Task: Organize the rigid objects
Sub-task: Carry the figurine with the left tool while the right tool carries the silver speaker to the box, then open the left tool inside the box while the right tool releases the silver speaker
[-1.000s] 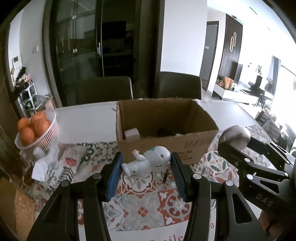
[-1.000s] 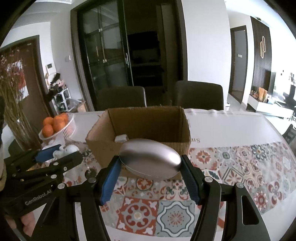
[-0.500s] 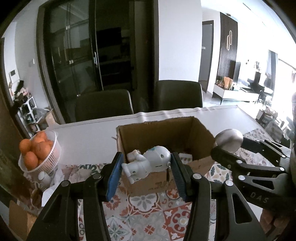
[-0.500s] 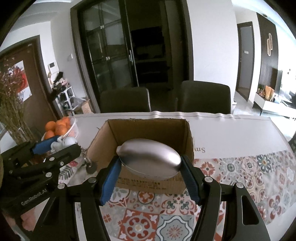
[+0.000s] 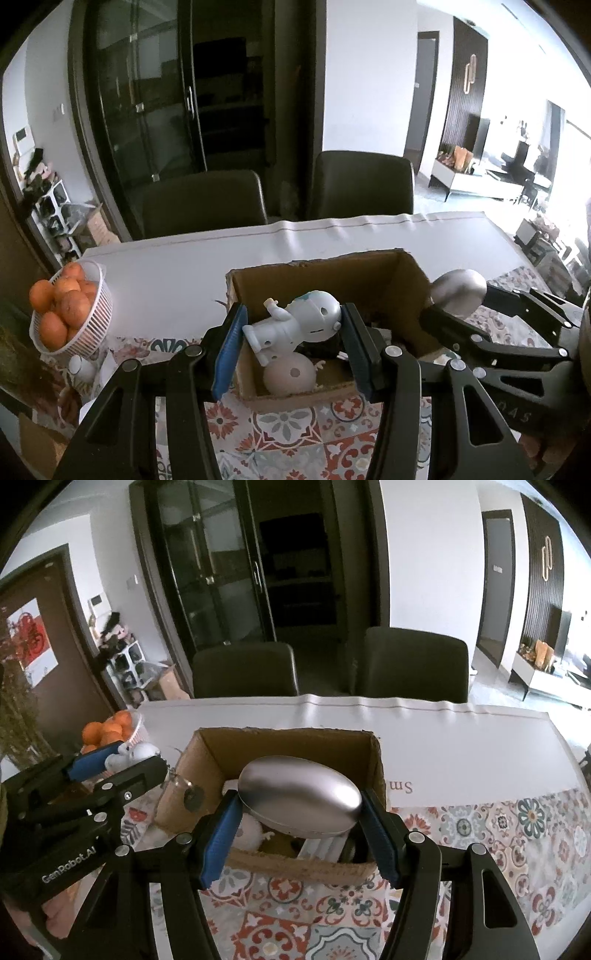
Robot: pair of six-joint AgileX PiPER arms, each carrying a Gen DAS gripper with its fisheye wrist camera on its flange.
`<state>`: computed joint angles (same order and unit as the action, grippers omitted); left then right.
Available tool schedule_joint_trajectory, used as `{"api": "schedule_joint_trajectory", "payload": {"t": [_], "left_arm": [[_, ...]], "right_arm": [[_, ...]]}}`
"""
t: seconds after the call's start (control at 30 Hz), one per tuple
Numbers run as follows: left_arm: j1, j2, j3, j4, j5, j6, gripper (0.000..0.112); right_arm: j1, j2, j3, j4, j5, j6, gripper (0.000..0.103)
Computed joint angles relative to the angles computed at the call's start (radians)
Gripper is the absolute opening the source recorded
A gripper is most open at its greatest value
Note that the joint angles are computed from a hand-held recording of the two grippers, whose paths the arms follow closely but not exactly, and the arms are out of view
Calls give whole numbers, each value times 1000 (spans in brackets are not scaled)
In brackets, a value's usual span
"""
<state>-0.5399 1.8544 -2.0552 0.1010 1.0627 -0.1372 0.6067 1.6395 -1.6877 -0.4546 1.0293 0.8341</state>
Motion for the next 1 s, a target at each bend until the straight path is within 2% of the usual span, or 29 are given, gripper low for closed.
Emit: {"api": "schedule_joint_trajectory", "payload": {"t": [0.23,0.6,0.73,1.0], "left_arm": [[8,94,-86,4,70,-19,51],[7,128,-52,46,80,-32,51],[5,111,-22,54,61,-44,60],[-4,0,120,84,-26,-111,60]], "right_arm": [[-51,68,-58,76,19,-80,65],[-78,114,-24,106,6,-95,66],[-83,100,3,97,-10,-62,67],[-22,51,21,-8,28,36,68]]}}
